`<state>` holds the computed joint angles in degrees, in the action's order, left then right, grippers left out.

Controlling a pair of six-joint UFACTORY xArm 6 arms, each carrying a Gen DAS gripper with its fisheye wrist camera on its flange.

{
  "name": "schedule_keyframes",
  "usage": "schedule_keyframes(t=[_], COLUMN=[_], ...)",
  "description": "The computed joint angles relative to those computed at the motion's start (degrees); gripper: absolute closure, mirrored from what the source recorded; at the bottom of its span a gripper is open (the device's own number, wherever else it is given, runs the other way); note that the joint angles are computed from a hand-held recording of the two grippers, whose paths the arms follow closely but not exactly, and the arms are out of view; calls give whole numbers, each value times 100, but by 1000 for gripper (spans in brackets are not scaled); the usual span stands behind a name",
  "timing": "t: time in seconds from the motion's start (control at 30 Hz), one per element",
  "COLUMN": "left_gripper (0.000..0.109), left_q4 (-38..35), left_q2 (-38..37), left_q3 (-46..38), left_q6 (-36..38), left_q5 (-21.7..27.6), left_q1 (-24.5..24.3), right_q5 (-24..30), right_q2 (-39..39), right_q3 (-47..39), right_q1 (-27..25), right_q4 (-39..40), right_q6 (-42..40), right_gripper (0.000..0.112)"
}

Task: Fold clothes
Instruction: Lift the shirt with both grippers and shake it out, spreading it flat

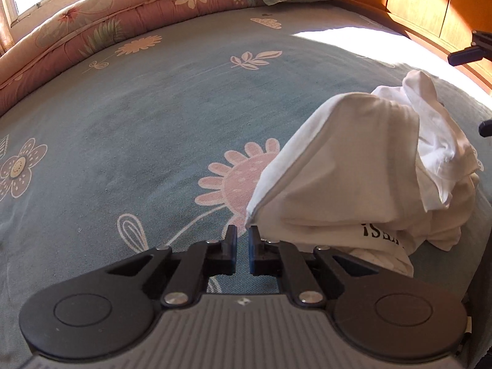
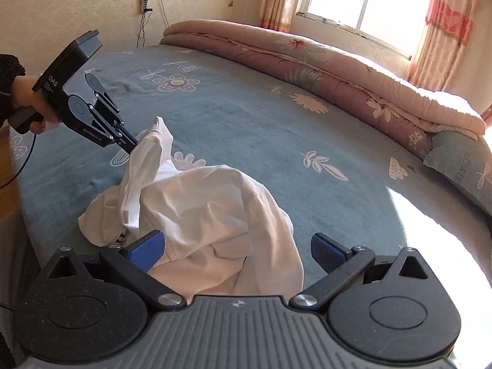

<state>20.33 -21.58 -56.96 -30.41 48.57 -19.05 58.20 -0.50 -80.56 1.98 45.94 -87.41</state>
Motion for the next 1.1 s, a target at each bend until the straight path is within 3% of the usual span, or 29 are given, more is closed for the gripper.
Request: schedule_keyframes(t=[0.17, 0.23, 0.27, 0.33, 0.47, 0.6, 0.67, 0.73, 0.77, 0.87, 1.03, 1.1], left_gripper=[102, 100, 96, 89, 66, 65, 67, 80, 93, 105, 106, 106], left_q4=[-119, -218, -274, -408, -1053, -1657, -1797, -2031, -2019, -1664, -1000, -775], left_q2=[-234, -240, -200, -34, 586, 1114, 1213, 1135, 1063, 881, 841, 897], left_q3=[166, 118, 64, -117, -633, -1027, -1053, -911, -832, -709, -915, -1018], left_q6=[120, 388, 564, 914, 1763, 2511, 2595, 2633, 2589, 2269, 1585, 1423], left_q5=[-123, -209, -307, -473, -759, -546, -443, -503, -559, -637, -517, -520], left_q1=[16, 27, 45, 100, 306, 359, 371, 410, 412, 408, 608, 682], right_q5=[115, 427, 610, 976, 1585, 1938, 2066, 2248, 2329, 2274, 1957, 1564], right_q2=[884, 1165, 1311, 1616, 2119, 2395, 2480, 2540, 2561, 2556, 2834, 2884], right_q3=[-1126, -1553, -1782, -2264, -3041, -3357, -3428, -3489, -3518, -3518, -4052, -4108], right_q1=[391, 411, 414, 430, 433, 470, 474, 423, 393, 299, 127, 129], right_q4=[-861, -1074, -1167, -1392, -1489, -1552, -1553, -1475, -1452, -1382, -1145, -1165], right_q6=[-266, -248, -229, -86, 192, 325, 377, 440, 472, 506, 982, 1123], right_gripper=[9, 15, 17, 34, 38, 39, 46, 66, 70, 83, 91, 92])
